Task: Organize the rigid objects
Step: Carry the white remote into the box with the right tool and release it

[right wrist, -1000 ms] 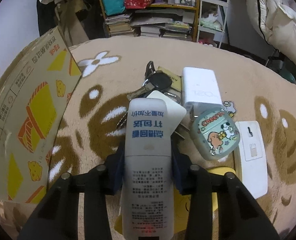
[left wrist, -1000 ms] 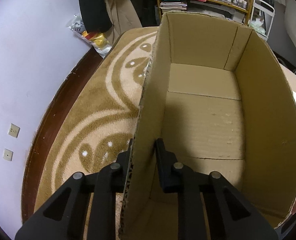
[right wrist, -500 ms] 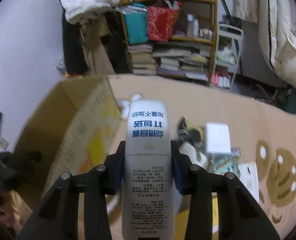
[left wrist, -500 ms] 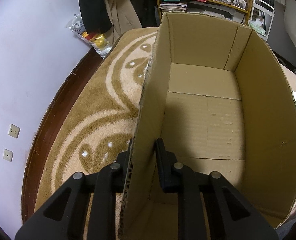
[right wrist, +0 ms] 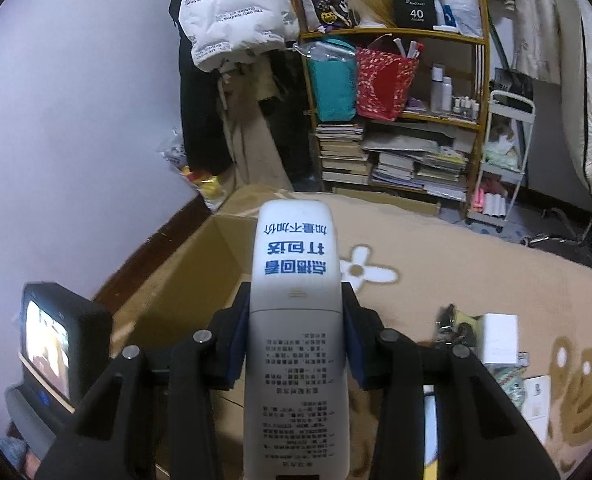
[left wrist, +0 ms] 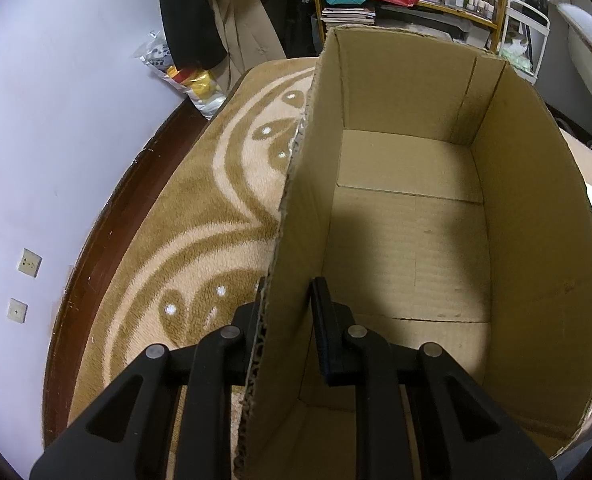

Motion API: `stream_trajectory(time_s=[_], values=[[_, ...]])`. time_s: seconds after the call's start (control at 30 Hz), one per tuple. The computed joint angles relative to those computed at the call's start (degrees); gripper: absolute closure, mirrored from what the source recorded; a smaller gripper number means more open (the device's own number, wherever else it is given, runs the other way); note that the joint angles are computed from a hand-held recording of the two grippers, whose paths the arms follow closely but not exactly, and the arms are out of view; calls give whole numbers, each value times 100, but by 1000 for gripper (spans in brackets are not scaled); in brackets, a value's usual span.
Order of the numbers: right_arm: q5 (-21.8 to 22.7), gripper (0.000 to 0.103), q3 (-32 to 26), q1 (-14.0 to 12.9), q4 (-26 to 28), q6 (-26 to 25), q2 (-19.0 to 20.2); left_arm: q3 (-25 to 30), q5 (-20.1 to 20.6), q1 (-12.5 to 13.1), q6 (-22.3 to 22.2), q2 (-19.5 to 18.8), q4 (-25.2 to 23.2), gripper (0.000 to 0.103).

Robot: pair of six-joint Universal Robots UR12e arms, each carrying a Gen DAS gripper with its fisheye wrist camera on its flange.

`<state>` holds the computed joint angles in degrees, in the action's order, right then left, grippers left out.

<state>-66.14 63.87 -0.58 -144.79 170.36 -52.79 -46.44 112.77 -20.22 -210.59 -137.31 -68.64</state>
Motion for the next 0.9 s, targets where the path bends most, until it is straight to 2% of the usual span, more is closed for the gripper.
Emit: stream_trajectory(time_s=[0.27, 0.67, 0.9], values=[[354, 60, -118, 47, 278, 290, 101, -2, -10, 6, -10, 6, -5, 85], [248, 59, -177, 147, 729, 225, 209, -69, 7, 4, -41, 35, 58, 85], [192, 59, -85, 121, 588, 242, 157, -96, -54, 16, -62, 47, 105, 84]])
